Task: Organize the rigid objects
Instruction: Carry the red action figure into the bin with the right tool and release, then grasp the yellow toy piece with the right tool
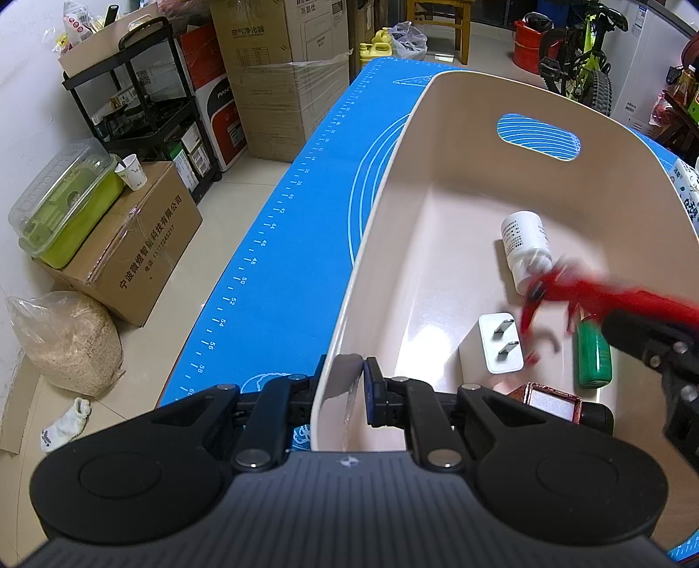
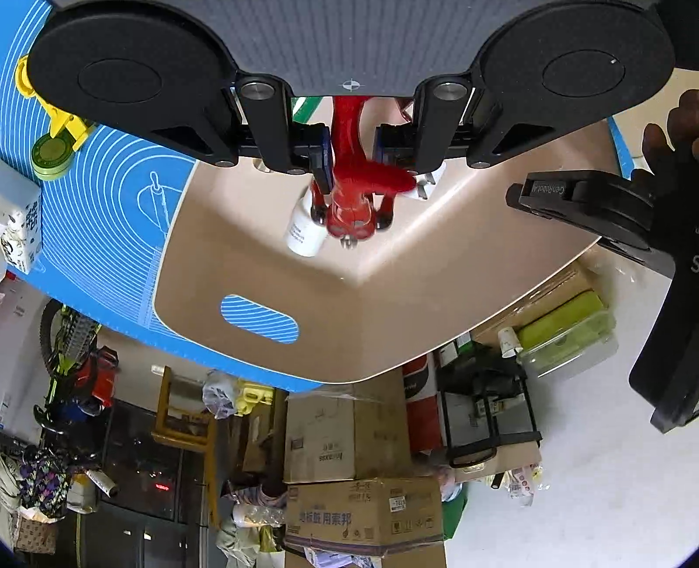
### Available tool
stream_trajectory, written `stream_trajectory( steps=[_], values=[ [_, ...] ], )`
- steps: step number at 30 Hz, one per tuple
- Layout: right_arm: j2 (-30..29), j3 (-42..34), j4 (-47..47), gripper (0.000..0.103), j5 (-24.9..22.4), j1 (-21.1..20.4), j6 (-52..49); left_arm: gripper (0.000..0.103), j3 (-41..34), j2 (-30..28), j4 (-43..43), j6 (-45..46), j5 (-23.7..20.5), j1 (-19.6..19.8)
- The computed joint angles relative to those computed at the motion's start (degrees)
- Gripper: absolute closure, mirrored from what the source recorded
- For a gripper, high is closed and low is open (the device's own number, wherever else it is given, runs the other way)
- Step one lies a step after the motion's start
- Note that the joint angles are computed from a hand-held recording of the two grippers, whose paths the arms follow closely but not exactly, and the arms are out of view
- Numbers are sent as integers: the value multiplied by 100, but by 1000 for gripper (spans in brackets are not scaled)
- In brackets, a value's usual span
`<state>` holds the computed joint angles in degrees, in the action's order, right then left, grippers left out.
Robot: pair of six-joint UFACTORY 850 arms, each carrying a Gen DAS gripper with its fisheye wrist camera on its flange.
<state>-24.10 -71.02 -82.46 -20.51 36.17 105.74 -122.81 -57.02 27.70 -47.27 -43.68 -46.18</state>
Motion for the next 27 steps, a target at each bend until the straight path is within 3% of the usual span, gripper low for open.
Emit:
stream_trajectory(
  steps=[2, 7, 17, 27],
  values=[
    [55, 35, -9, 61, 27, -22, 31, 87, 0, 1, -3, 0, 4, 0],
    [242, 219, -528, 45, 23, -74, 621, 87, -4, -1, -4, 1, -2, 0],
    [884, 897, -2061, 32, -284, -321, 2615, 87, -3, -2, 8, -3, -5, -2],
    [1064, 1301, -1052, 31, -1149, -615, 1981, 87, -3, -1, 2, -6, -5, -2]
  ],
)
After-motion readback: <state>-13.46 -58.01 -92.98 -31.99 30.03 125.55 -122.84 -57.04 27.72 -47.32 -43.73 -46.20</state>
